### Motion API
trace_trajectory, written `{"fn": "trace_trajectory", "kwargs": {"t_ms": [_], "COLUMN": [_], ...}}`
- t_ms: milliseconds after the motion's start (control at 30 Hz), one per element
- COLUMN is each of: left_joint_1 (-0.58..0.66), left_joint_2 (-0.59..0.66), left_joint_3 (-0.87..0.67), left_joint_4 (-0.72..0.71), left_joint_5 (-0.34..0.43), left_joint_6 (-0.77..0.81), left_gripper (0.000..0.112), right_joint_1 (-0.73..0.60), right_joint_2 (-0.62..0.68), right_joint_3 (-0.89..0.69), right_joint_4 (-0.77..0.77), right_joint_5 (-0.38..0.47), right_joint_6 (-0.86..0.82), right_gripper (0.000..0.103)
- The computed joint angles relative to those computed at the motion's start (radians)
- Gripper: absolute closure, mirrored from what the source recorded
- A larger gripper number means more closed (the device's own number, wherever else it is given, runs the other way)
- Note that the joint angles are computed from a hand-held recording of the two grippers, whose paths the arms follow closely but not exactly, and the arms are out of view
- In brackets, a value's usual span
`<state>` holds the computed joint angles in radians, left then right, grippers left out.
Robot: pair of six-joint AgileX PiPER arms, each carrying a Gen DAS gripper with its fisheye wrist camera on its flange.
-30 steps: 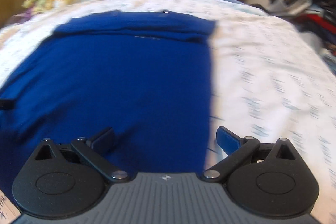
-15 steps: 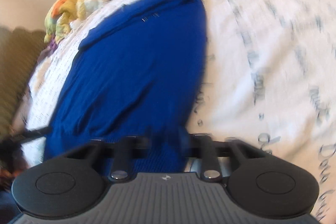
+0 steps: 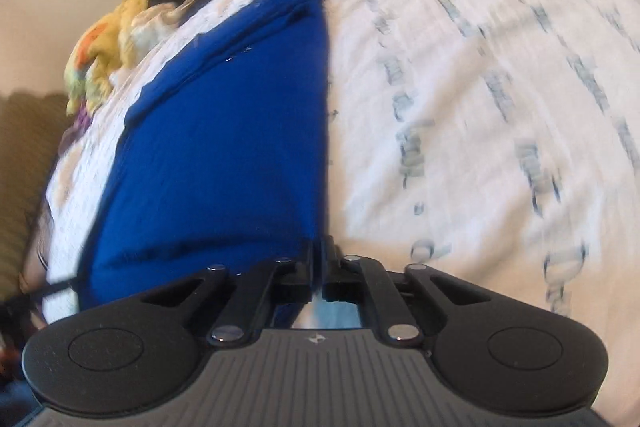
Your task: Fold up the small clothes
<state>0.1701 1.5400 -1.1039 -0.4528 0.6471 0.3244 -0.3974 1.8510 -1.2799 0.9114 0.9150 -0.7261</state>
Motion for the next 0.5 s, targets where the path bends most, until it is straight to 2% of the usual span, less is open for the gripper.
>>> {"fn": "trace_trajectory", "kwargs": {"t_ms": [33, 67, 100, 200, 233, 267, 300, 333, 433, 500], "left_joint_1": [0.035, 0.066, 0.09, 0.078, 0.068, 0.048, 0.038, 0.043, 0.043, 0.047], "left_joint_2": [-0.012, -0.027, -0.033, -0.055, -0.055, -0.04, -0.014, 0.013, 0.017, -0.001], "left_joint_3": [0.014, 0.039, 0.059, 0.091, 0.091, 0.071, 0.035, 0.001, -0.047, -0.036], "left_joint_4": [-0.076, -0.138, -0.192, -0.216, -0.206, -0.178, -0.13, -0.117, -0.034, -0.01], "left_joint_5": [0.042, 0.067, 0.093, 0.067, 0.053, 0.043, 0.069, 0.094, 0.119, 0.122], "left_joint_6": [0.042, 0.068, 0.094, 0.107, 0.1, 0.075, 0.036, 0.017, 0.002, 0.056], "left_gripper": [0.021, 0.017, 0.018, 0.024, 0.038, 0.078, 0.107, 0.101, 0.101, 0.101], "right_joint_1": [-0.017, -0.034, -0.047, -0.044, -0.048, -0.049, -0.043, -0.025, -0.011, -0.016], "right_joint_2": [-0.002, -0.01, -0.014, -0.021, -0.012, 0.0, 0.008, 0.024, 0.006, -0.029], "right_joint_3": [0.007, 0.026, 0.042, 0.082, 0.084, 0.089, 0.082, 0.055, 0.024, 0.014], "right_joint_4": [0.023, 0.054, 0.072, 0.101, 0.125, 0.155, 0.151, 0.106, 0.03, -0.04], "right_joint_5": [0.045, 0.084, 0.122, 0.167, 0.179, 0.182, 0.178, 0.172, 0.178, 0.191], "right_joint_6": [0.001, -0.017, -0.031, -0.046, -0.048, -0.057, -0.044, -0.017, -0.022, -0.017], "right_gripper": [0.085, 0.071, 0.059, 0.058, 0.058, 0.064, 0.097, 0.1, 0.099, 0.1]}}
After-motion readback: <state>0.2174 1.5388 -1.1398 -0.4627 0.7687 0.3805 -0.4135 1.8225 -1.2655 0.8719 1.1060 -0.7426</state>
